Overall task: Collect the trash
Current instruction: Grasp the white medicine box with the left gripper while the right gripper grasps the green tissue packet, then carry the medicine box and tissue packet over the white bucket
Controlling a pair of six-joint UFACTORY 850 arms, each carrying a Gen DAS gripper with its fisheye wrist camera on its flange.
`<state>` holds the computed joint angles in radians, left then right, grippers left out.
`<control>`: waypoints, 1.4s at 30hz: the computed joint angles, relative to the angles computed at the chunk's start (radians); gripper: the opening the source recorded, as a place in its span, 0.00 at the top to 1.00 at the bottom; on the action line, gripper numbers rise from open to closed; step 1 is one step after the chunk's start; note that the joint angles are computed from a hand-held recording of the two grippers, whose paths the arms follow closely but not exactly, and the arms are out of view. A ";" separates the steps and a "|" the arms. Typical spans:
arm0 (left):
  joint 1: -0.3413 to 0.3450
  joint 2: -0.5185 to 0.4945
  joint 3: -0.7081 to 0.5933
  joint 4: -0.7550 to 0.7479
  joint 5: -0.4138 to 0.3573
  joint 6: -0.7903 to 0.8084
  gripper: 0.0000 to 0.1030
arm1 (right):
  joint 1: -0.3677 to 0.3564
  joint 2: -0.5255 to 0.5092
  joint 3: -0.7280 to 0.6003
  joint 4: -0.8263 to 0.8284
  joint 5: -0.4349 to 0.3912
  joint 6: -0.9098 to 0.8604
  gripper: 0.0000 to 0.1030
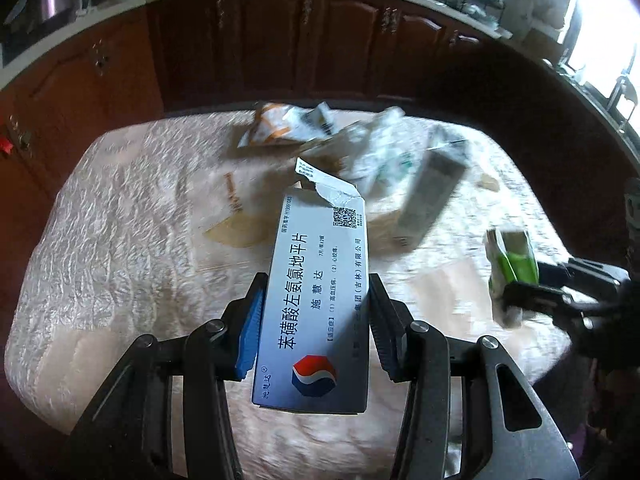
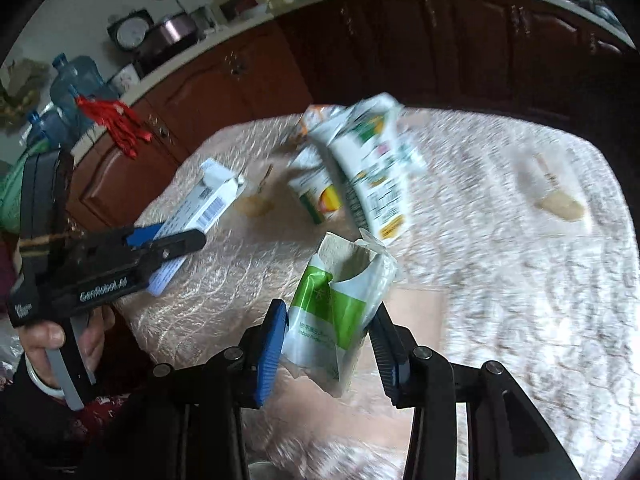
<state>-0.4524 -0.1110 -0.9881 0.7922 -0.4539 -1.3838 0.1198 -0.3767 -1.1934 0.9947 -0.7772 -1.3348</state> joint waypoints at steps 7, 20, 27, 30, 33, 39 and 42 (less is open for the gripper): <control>-0.093 -0.049 -0.108 0.031 -0.044 0.021 0.56 | -0.120 0.018 -0.014 0.048 -0.019 -0.048 0.61; -0.148 -0.282 -0.420 -0.173 0.011 0.352 0.56 | -0.303 0.019 -0.052 0.096 0.014 -0.012 0.61; -0.160 -0.435 -0.619 -0.336 -0.005 0.561 0.56 | -0.379 -0.027 -0.113 0.071 0.047 0.063 0.61; -0.167 -0.497 -0.703 -0.396 -0.022 0.639 0.56 | -0.399 -0.048 -0.137 0.053 0.062 0.105 0.61; -0.166 -0.565 -0.794 -0.481 -0.039 0.730 0.56 | -0.422 -0.079 -0.170 0.029 0.077 0.157 0.61; -0.158 -0.728 -1.019 -0.660 -0.102 0.894 0.56 | -0.447 -0.141 -0.230 -0.038 0.098 0.270 0.61; -0.155 -0.812 -1.142 -0.738 -0.144 0.956 0.56 | -0.453 -0.169 -0.253 -0.072 0.101 0.315 0.61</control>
<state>-0.6071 -0.9234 -2.1301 0.0544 -0.5974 -0.4280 -0.3332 -0.5457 -1.4459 0.9229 -0.6760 -1.0200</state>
